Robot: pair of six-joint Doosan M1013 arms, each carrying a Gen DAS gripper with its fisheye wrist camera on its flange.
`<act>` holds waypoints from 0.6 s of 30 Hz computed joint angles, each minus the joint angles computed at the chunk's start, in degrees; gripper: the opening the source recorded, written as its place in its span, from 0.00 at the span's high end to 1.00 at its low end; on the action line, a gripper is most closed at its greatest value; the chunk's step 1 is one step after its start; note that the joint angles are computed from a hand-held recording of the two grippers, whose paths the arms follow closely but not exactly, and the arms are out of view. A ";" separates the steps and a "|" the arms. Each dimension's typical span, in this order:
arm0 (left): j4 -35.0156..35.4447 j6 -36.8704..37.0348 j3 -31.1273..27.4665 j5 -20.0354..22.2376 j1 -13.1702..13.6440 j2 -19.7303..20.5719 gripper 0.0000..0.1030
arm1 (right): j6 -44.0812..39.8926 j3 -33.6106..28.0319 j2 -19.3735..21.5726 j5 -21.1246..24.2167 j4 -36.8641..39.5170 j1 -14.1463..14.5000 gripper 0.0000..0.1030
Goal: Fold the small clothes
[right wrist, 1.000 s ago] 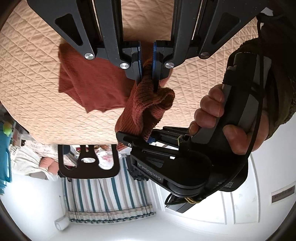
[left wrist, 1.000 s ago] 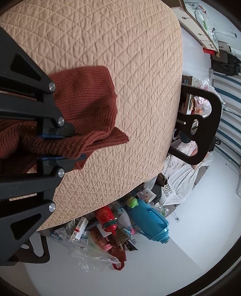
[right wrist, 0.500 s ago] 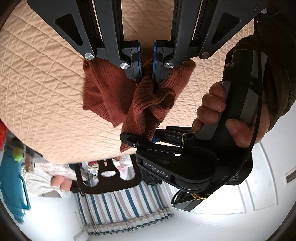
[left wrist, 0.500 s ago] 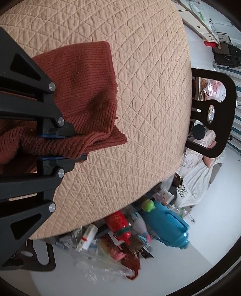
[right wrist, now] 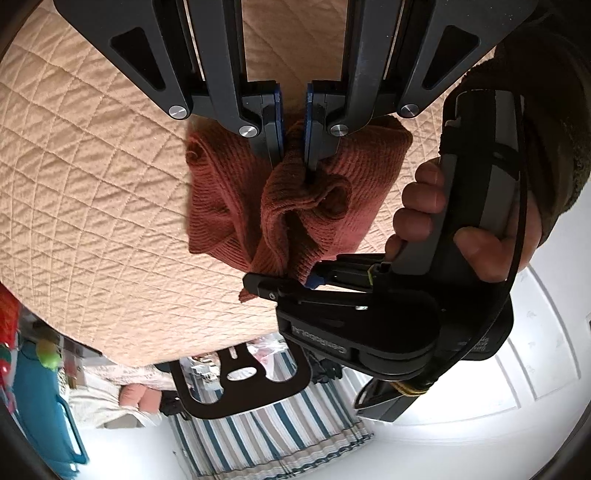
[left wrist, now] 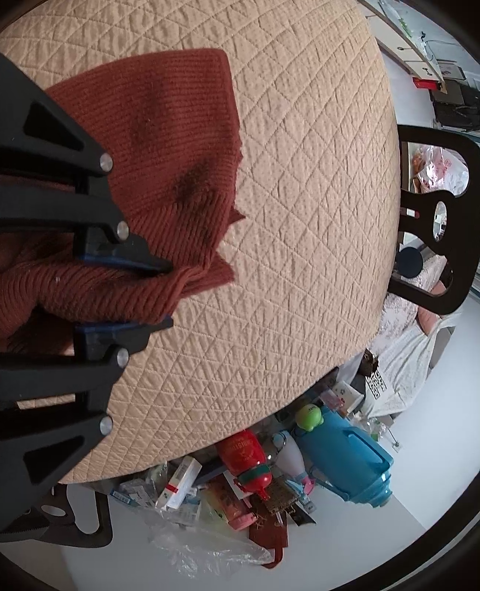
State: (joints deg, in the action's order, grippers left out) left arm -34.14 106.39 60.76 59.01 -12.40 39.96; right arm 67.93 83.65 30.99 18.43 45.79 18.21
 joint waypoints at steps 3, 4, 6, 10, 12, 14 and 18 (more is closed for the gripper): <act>-1.34 0.61 -0.10 0.44 0.09 0.16 0.63 | 1.41 0.12 0.00 0.59 -0.34 -0.18 0.92; -1.31 0.70 -0.01 0.20 0.06 0.09 0.61 | 1.68 0.17 -0.02 0.74 -0.28 -0.23 0.92; -1.42 0.84 0.21 -0.09 0.12 -0.07 0.54 | 2.10 0.34 -0.13 0.77 -0.13 -0.29 0.92; -1.76 2.66 1.14 -1.56 0.32 -0.95 0.40 | 4.26 0.72 -0.43 0.28 -1.54 -0.25 0.90; -1.73 4.07 1.89 -2.68 0.41 -1.65 0.38 | 5.94 0.71 -0.41 0.42 -2.46 -0.31 0.89; -2.62 5.04 2.46 -3.11 0.79 -2.15 0.34 | 8.12 0.92 -0.54 0.28 -3.96 -0.29 0.87; -1.47 4.93 3.85 -4.76 1.26 -3.18 0.33 | 12.01 1.29 -0.93 0.00 -6.13 -0.37 0.81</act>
State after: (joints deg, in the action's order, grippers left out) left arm -35.60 111.31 64.61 54.25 -11.14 36.78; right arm 79.94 84.94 30.06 18.43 39.66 17.83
